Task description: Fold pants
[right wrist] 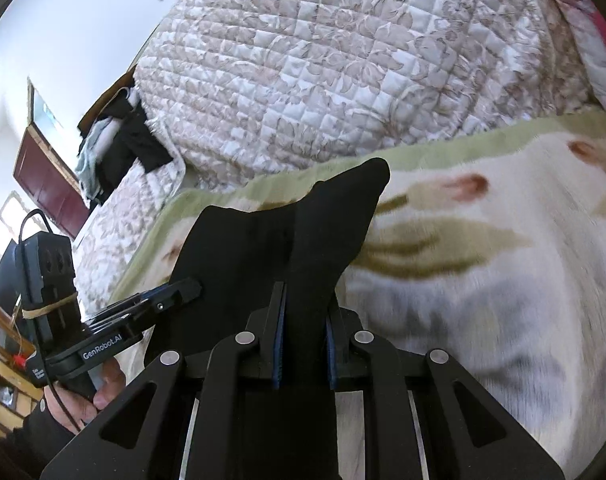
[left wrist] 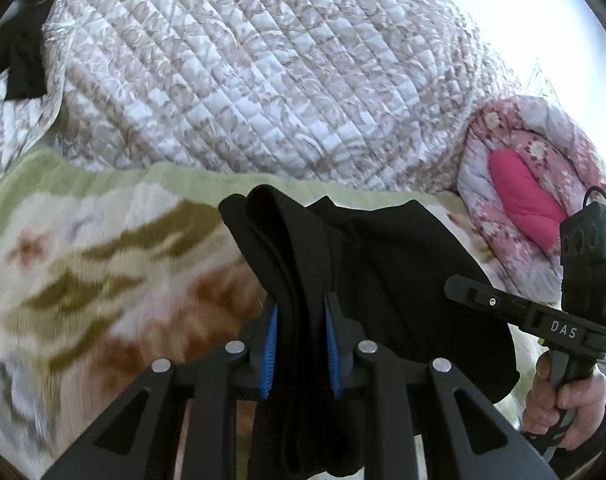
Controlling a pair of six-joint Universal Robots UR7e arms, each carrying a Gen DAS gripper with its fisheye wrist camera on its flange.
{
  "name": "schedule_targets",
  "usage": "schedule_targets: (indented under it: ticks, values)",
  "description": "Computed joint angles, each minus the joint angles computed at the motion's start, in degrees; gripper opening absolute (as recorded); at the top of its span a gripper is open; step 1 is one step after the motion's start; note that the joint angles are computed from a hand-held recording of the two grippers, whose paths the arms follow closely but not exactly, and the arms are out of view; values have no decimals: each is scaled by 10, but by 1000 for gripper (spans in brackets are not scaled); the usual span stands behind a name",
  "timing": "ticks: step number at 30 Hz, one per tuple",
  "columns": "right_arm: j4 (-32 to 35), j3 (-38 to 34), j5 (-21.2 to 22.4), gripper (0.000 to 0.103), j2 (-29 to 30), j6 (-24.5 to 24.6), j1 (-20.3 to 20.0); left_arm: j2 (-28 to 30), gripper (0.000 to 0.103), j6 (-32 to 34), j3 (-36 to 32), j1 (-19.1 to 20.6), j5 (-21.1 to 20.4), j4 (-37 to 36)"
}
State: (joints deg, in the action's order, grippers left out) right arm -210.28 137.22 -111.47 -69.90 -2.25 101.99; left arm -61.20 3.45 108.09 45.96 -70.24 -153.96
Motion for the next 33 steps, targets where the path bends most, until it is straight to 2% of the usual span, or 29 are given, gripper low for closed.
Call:
schedule_targets:
  ticks: [6,8,10,12,15,17,21,23,27,29,33]
  values:
    - [25,-27,-9,16,31,-6,-46,60,26,5,-45,33,11,15]
    - [43,-30,-24,22,33,-1,-55,73,32,9,-46,37,40,11]
    - [37,-23,-28,29,26,4,-61,69,36,-6,-50,47,23,20]
    - [15,-17,-50,30,21,-6,-51,61,36,-10,-48,47,28,21]
    - [-19,-8,-82,30,18,-19,-27,43,34,-13,-26,36,62,1]
    - [-38,-2,-99,30,22,-36,-4,24,34,-18,-8,28,66,-11]
    - [-56,0,-159,30,60,-71,50,-12,34,-8,39,-1,69,-45]
    - [-60,4,-174,30,77,-80,64,-29,34,3,70,-18,70,-60]
    - [-26,0,-208,30,107,-78,66,-25,34,29,93,-30,85,-55]
    - [-29,0,-204,30,113,-87,58,-12,34,41,94,-27,100,-59]
    - [-24,8,-192,30,99,-75,56,-15,34,27,94,-27,98,-60]
